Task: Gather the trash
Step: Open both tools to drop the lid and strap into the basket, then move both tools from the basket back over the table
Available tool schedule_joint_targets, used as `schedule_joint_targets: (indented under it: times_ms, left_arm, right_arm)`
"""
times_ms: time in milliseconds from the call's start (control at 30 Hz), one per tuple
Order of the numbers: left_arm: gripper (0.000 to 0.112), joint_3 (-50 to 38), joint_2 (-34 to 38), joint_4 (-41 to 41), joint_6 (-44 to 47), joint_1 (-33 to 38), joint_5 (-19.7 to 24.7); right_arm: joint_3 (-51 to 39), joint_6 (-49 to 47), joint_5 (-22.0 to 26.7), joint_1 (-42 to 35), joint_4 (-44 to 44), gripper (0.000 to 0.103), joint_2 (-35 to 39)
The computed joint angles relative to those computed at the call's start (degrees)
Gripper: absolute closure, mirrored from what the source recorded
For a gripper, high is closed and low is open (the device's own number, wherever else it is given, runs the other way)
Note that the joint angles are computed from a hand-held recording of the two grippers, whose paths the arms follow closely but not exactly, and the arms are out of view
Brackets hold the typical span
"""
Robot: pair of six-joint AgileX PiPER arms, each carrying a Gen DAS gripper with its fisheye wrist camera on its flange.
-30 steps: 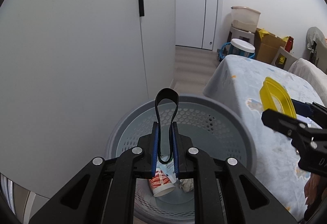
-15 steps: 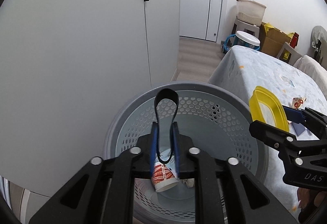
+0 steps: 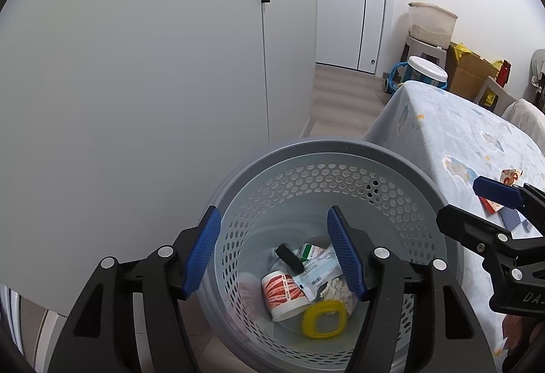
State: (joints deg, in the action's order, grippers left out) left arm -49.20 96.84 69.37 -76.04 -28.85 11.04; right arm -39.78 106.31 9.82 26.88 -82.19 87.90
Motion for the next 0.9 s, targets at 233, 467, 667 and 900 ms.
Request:
schedule_joint_targets:
  times_ms: [233, 467, 667, 900]
  left_arm:
    - [0.047, 0.1, 0.1, 1.1, -1.2, 0.0, 0.1]
    - [0.047, 0.2, 0.1, 2.2, -2.4, 0.1, -0.2]
    - [0.046, 0.3, 0.1, 3.8, -4.0, -0.1, -0.2]
    - [0.045, 0.3, 0.1, 4.3, -4.5, -0.1, -0.3]
  right_arm:
    - [0.2, 0.8, -0.3, -0.3, -0.8, 0.018, 0.2]
    - [0.6, 3.1, -0.1, -0.2, -3.0, 0.018, 0.2]
    - [1.1, 4.5, 0.5, 0.2, -4.0, 0.018, -0.2]
    - [1.7, 5.0, 1.0, 0.3, -4.0, 0.018, -0.9]
